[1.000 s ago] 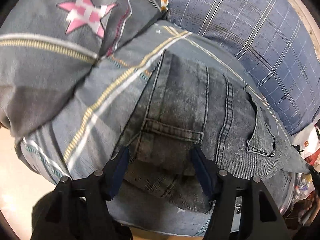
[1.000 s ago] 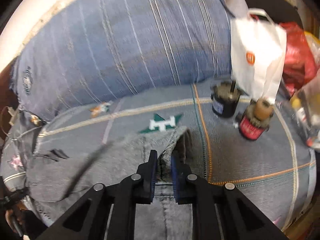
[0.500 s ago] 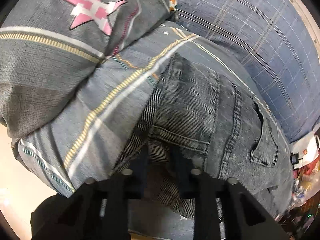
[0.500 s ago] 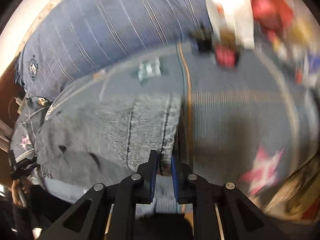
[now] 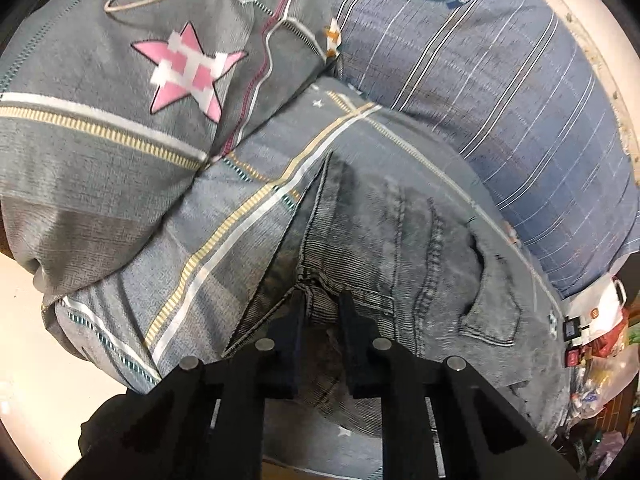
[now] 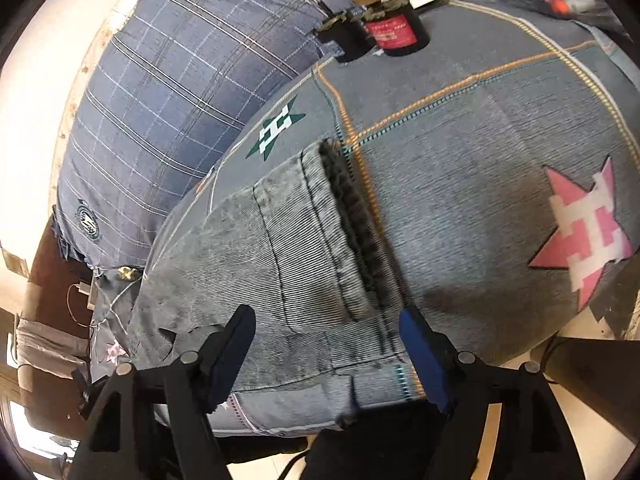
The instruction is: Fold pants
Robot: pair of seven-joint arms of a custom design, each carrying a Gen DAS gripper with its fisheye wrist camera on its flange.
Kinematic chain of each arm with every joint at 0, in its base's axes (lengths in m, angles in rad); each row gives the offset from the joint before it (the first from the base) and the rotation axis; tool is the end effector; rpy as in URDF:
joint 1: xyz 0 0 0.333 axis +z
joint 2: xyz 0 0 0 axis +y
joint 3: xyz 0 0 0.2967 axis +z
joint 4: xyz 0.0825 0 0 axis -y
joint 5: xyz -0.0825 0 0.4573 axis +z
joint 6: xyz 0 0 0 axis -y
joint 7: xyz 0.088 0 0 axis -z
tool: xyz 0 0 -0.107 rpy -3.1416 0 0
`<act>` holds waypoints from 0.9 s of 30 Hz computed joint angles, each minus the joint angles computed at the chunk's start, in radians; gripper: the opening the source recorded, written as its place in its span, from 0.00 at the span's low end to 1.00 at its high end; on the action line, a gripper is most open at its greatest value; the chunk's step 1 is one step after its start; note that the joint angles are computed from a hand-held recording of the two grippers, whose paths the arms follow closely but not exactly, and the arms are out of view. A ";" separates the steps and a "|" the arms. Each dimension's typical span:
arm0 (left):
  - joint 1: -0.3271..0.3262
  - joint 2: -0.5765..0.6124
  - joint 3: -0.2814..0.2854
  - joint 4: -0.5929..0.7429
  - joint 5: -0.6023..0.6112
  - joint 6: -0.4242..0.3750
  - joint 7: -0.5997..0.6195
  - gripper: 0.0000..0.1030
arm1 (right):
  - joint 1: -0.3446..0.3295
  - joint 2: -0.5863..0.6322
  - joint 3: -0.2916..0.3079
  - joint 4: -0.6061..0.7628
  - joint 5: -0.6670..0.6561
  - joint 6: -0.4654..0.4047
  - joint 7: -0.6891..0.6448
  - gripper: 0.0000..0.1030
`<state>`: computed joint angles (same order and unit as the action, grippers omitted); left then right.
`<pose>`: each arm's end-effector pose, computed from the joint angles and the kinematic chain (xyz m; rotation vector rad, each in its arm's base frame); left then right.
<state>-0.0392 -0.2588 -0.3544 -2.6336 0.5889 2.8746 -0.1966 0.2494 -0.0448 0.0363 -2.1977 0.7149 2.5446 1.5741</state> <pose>0.4548 -0.2140 0.3001 -2.6214 1.0208 -0.7661 0.5943 0.1660 0.3827 -1.5635 1.9912 0.2397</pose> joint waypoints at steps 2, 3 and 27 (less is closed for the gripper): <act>0.001 -0.007 -0.001 0.001 0.004 -0.005 0.002 0.16 | 0.002 0.023 0.005 0.024 -0.014 -0.011 0.029 0.73; -0.001 -0.012 0.001 0.001 0.001 -0.006 0.005 0.15 | 0.003 0.029 0.010 0.026 -0.053 -0.002 0.062 0.66; -0.088 -0.113 0.091 -0.124 -0.262 0.060 0.229 0.15 | -0.028 -0.016 0.035 0.136 -0.254 0.073 0.118 0.15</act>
